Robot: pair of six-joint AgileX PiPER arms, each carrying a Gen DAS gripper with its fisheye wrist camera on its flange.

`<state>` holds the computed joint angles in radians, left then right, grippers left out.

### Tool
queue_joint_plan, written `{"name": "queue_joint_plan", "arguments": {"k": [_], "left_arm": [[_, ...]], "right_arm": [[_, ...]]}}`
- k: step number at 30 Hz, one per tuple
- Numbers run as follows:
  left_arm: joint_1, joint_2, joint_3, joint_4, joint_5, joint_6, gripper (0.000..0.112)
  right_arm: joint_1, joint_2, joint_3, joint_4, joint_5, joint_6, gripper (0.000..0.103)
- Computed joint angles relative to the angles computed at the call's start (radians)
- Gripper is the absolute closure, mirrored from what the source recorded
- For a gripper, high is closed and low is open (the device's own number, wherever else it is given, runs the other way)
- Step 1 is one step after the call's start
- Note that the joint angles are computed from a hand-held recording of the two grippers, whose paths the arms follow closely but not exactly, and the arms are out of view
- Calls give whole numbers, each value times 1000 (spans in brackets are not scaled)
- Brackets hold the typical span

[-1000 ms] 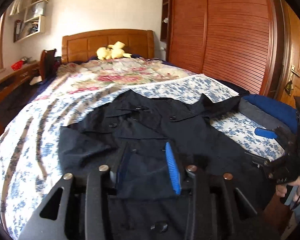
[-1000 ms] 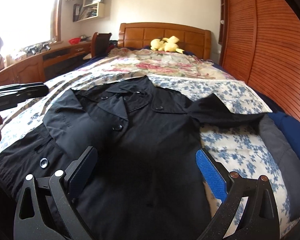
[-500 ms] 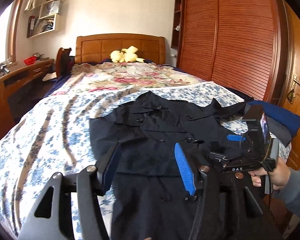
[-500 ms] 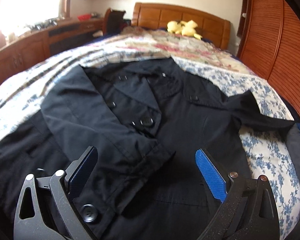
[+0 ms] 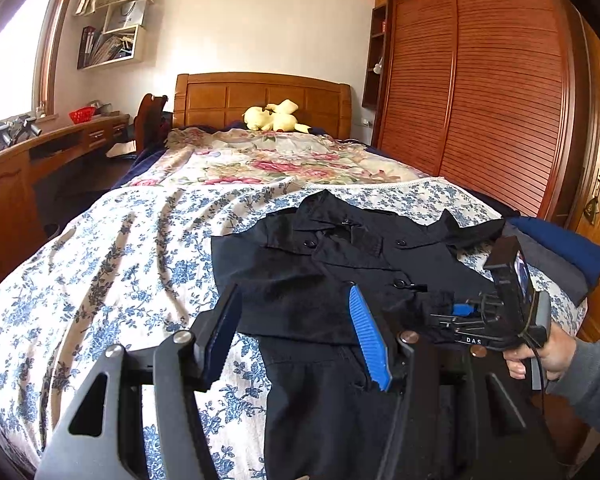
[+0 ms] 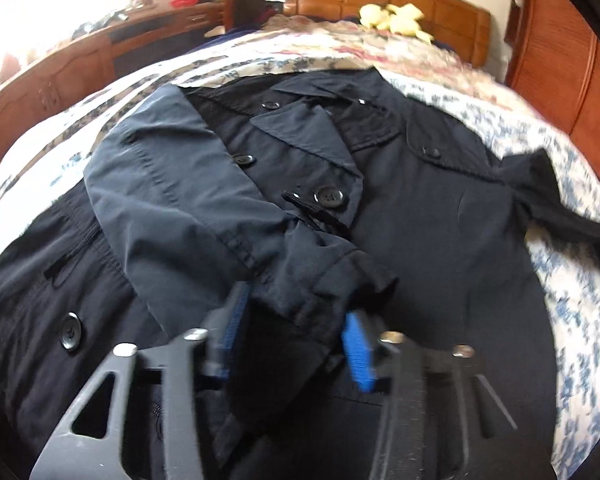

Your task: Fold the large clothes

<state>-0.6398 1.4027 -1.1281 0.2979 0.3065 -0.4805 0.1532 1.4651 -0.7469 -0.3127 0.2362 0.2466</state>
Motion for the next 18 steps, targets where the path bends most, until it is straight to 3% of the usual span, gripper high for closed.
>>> {"name": "queue_joint_plan", "arguments": {"k": [1,5,10,12,18], "left_arm": [[5,6,-3,-38,-2,31,58],[-16,21,-12,19,9,-24,58],[-31,44,-17,-17,9,3,58],[-42,54,-24,-8,16,-4,58],[-73,85,-55,10,25,-15,58]], "right_arm": [[9,-13,14,29,-10,-37,91],[38,-104,83,102,-50,-129,100],[26,-284,134,208,-27,-211,102],[21,-361,148,132,0,-118,102],[-47,-583,182,73,112,-56,102]]}}
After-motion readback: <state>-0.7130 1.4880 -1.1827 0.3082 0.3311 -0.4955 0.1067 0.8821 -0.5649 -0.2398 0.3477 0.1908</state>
